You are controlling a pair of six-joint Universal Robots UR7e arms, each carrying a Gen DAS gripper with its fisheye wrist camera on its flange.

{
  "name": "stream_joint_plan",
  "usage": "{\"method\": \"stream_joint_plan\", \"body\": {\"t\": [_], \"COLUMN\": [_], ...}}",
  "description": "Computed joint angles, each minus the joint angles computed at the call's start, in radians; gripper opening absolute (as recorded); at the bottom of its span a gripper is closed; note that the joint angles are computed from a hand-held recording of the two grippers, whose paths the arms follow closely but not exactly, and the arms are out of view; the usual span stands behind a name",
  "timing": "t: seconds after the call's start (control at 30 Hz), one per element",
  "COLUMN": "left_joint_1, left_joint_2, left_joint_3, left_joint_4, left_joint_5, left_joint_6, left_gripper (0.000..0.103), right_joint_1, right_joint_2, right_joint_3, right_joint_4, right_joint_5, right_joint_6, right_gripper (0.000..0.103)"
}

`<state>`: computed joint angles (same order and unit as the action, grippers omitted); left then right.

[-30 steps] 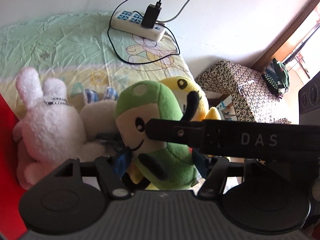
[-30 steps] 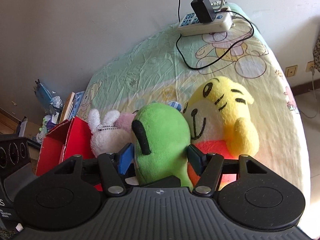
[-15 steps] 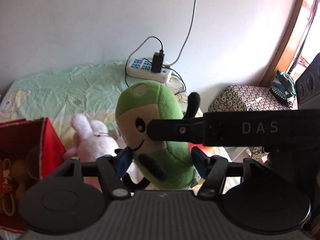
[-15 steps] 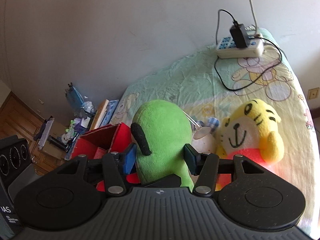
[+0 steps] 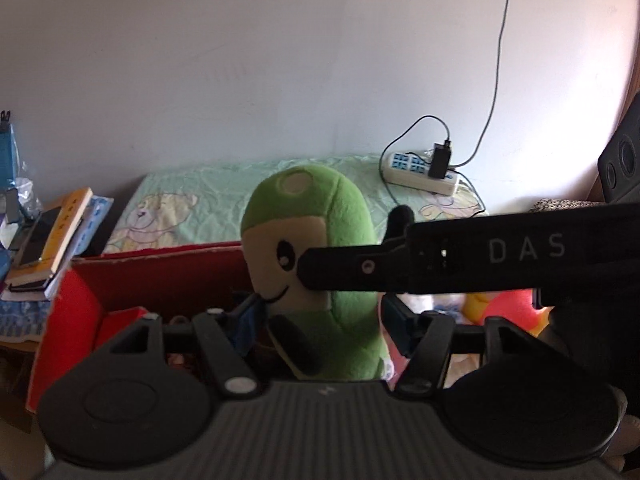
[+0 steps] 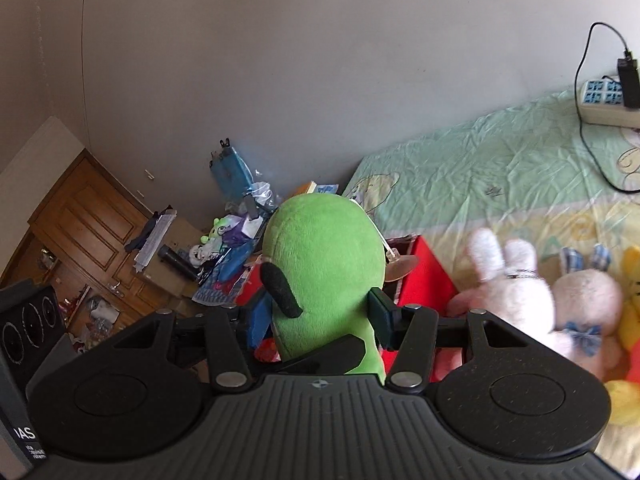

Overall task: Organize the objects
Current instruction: 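Carry the green plush over the red box and release it inside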

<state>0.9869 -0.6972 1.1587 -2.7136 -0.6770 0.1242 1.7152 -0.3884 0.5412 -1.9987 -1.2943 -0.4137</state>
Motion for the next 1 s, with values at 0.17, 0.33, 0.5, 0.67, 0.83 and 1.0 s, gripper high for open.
{"method": "stream_joint_plan", "body": {"t": [0.17,0.33,0.5,0.67,0.83,1.0], "left_joint_1": [0.053,0.116,0.159,0.183,0.195,0.192], "left_joint_2": [-0.085,-0.122,-0.139,-0.143,-0.152,-0.191], "left_joint_3": [0.06,0.04,0.005,-0.001,0.004,0.074], "left_joint_4": [0.033,0.135,0.231,0.25,0.234,0.125], "left_joint_5": [0.019,0.003,-0.023,-0.022,-0.037,-0.031], "left_joint_6": [0.035,0.05,0.064,0.097,0.131,0.197], "left_gripper": [0.063,0.063,0.063,0.064,0.076,0.081], "right_joint_1": [0.051,0.092,0.111,0.119,0.119,0.123], "right_joint_2": [0.044,0.104,0.159,0.21,0.248,0.286], "right_joint_3": [0.041,0.042,0.005,-0.069,-0.113,-0.183], "right_joint_4": [-0.053,-0.093,-0.095,-0.04,-0.012,0.041], "right_joint_5": [-0.027,-0.068,-0.095,-0.109,-0.111,-0.128], "right_joint_6": [0.102,0.216,0.342,0.459,0.56,0.577], "right_gripper": [0.055,0.055,0.055,0.055,0.055,0.057]}}
